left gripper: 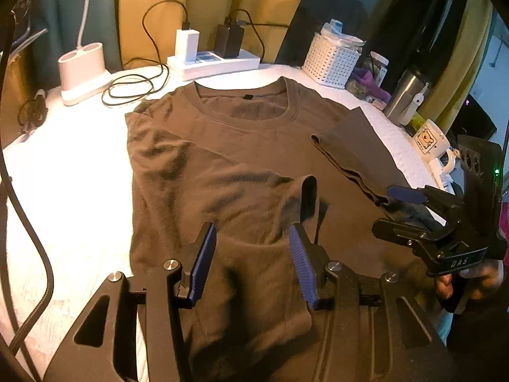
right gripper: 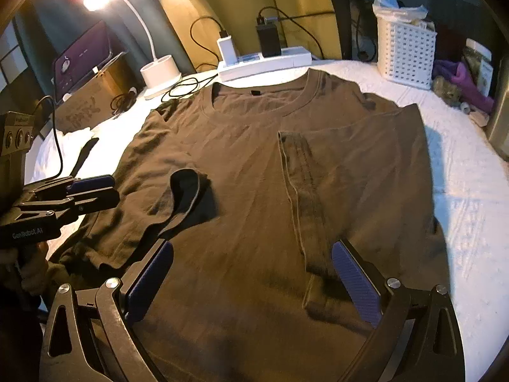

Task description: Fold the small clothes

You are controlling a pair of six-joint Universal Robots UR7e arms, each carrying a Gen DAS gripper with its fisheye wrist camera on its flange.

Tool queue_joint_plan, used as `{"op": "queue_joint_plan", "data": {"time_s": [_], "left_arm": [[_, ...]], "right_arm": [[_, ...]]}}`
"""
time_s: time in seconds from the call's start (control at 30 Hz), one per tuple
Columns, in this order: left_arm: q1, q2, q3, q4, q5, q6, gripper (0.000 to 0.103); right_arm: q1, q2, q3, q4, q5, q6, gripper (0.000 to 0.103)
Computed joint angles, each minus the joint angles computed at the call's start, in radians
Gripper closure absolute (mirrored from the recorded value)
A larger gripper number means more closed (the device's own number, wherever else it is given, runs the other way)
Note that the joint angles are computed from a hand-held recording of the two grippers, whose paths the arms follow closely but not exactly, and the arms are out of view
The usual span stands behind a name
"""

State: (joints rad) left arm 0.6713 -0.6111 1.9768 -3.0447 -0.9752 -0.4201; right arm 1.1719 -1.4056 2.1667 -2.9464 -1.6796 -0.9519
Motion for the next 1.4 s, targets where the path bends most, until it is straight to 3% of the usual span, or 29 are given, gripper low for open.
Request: {"op": "queue_joint_plan", "data": {"time_s": [0.47, 0.6, 0.7, 0.87, 0.9, 0.97, 1.0, 1.07, 1.17, 1.27, 1.33, 1.4], "left_arm": [[-0.087, -0.067, 0.14, -0.056, 0.073, -0.053, 0.055], [-0.11, -0.09, 0.186, -0.065, 0.098, -0.084, 0.054], [-0.124, -0.107, 0.223, -0.079, 0.117, -0.113, 0.045], [-0.136, -0.131, 0.27, -0.051, 0.14, -0.174, 0.044], [-0.14, -0.135, 0.278, -0.032, 0.148, -0.191, 0.044], [-0.152, -0.14, 0.293, 0.006, 0.167, -0.223, 0.044], [-0.157, -0.143, 0.302, 0.018, 0.172, -0.235, 0.044], [-0.168, -0.149, 0.316, 0.055, 0.191, -0.263, 0.044], [-0.199, -0.148, 0.353, 0.031, 0.22, -0.269, 0.044], [-0.22, -0.15, 0.383, 0.004, 0.198, -0.273, 0.046], [-0.231, -0.149, 0.395, 0.018, 0.172, -0.29, 0.058], [-0.237, -0.149, 0.404, 0.023, 0.143, -0.303, 0.06]], "right_arm": [[-0.058, -0.166, 0.123, -0.083, 0.058, -0.054, 0.003], [-0.107, -0.233, 0.145, -0.103, 0.092, -0.071, 0.003], [-0.148, -0.273, 0.152, -0.107, 0.114, -0.072, 0.003], [-0.225, -0.319, 0.154, -0.093, 0.172, -0.075, 0.003], [-0.238, -0.321, 0.158, -0.106, 0.171, -0.08, 0.004], [-0.26, -0.321, 0.163, -0.119, 0.165, -0.098, 0.022], [-0.269, -0.316, 0.164, -0.133, 0.151, -0.102, 0.026], [-0.289, -0.31, 0.166, -0.143, 0.139, -0.111, 0.048], [-0.321, -0.328, 0.188, -0.14, 0.135, -0.148, 0.052], [-0.351, -0.355, 0.221, -0.145, 0.138, -0.198, 0.052], [-0.372, -0.374, 0.245, -0.152, 0.137, -0.224, 0.052], [-0.402, -0.397, 0.268, -0.146, 0.15, -0.248, 0.052]]}}
